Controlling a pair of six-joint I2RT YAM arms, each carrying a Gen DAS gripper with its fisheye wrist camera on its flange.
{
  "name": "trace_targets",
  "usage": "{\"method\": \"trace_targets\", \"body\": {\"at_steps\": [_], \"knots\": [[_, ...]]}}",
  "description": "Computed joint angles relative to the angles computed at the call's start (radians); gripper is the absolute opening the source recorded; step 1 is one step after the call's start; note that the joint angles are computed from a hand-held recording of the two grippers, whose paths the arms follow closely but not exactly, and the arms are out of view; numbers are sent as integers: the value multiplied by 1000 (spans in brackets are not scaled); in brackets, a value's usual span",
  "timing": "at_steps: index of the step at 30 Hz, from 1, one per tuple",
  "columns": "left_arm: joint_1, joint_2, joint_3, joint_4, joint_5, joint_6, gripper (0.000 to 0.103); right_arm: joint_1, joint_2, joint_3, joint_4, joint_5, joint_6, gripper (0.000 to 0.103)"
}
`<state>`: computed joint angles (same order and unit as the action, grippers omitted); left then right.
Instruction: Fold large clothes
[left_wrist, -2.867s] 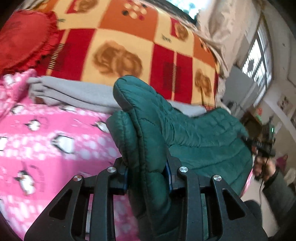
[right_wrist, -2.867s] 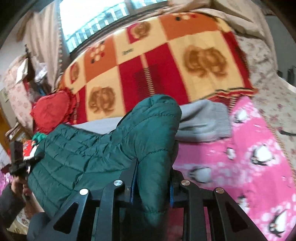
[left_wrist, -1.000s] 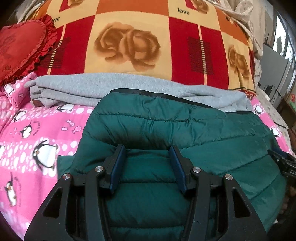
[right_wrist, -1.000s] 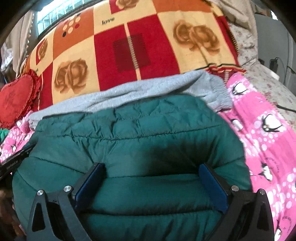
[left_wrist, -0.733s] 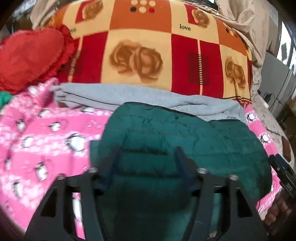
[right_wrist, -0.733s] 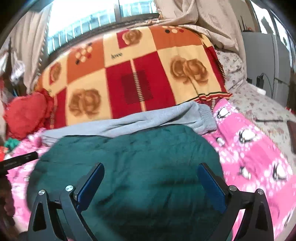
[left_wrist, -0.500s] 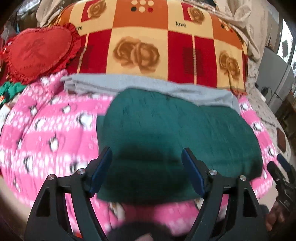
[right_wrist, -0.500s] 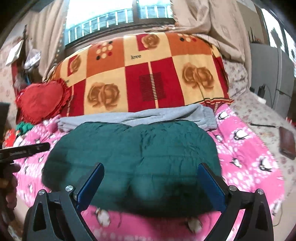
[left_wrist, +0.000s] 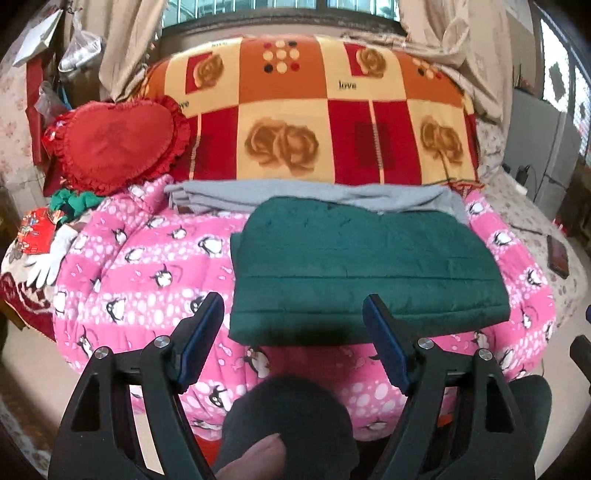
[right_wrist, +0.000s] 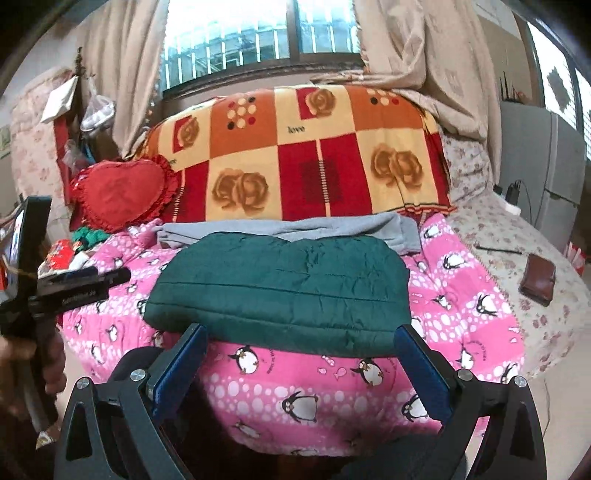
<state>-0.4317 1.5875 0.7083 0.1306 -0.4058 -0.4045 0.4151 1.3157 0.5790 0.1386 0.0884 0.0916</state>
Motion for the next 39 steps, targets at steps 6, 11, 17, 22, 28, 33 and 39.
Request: {"method": "trace_targets", "body": {"at_steps": [6, 11, 17, 22, 28, 33, 39], "knots": [[-27, -112, -58, -22, 42, -21, 78, 46, -121, -36, -56, 56, -22, 100], [-107, -166, -55, -96, -20, -47, 78, 74, -203, -43, -104, 86, -35, 100], [-149, -187, -53, -135, -34, -68, 78, 106, -267, -47, -146, 124, -57, 100], [-159, -187, -54, -134, -46, -73, 78, 126, -281, -54, -153, 148, -63, 100], [-153, -200, -64, -140, -42, -79, 78, 115, -273, -58, -146, 139, -59, 100], [-145, -189, -63, -136, -33, -73, 78, 108, -263, -59, -138, 132, -61, 100], [44, -101, -73, -51, 153, -49, 78, 1, -148, -51, -49, 57, -52, 100]]}}
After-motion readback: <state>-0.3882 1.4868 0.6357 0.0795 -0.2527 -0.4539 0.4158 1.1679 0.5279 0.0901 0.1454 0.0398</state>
